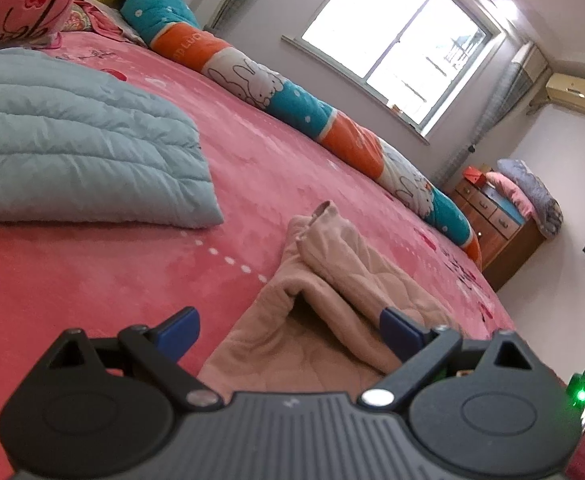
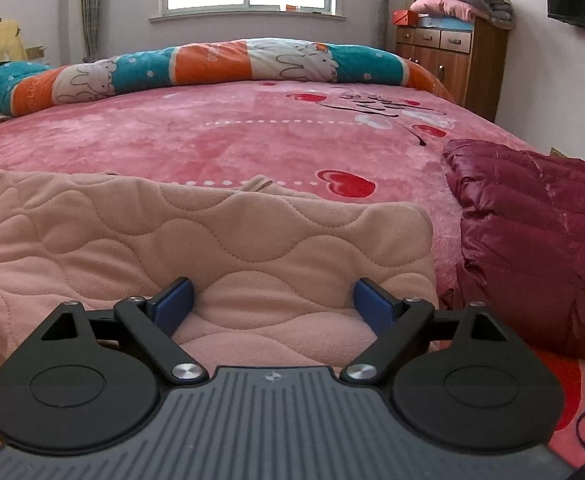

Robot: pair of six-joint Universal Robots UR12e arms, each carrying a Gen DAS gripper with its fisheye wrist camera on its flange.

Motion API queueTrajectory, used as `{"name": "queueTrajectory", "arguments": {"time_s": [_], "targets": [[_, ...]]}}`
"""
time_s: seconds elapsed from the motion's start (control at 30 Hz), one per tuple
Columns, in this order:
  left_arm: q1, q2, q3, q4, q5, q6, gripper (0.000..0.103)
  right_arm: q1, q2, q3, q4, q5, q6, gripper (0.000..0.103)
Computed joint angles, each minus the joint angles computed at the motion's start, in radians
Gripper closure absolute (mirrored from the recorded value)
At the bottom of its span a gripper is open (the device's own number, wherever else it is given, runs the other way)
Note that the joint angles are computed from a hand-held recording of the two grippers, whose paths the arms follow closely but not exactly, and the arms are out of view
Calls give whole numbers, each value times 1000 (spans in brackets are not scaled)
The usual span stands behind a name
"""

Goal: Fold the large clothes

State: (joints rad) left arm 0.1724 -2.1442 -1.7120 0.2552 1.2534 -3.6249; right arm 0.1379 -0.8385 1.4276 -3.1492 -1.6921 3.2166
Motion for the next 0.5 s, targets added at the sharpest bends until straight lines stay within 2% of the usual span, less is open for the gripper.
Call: {"name": "queueTrajectory", "arguments": {"time_s": [0.17,0.27,0.4,0.5], "targets": [[-5,10,-14,5,17,24,7,-7,-26,29,4,19,15,0],[-13,25,-32,14,24,81,7,-3,-65,58,28,15,48,0],[-23,53,-69,17,8,158,7,2,-131,155,-52,48,30,0],[-34,74,-96,24,4,204,7,2,-179,220,-48,95,15,0]]}}
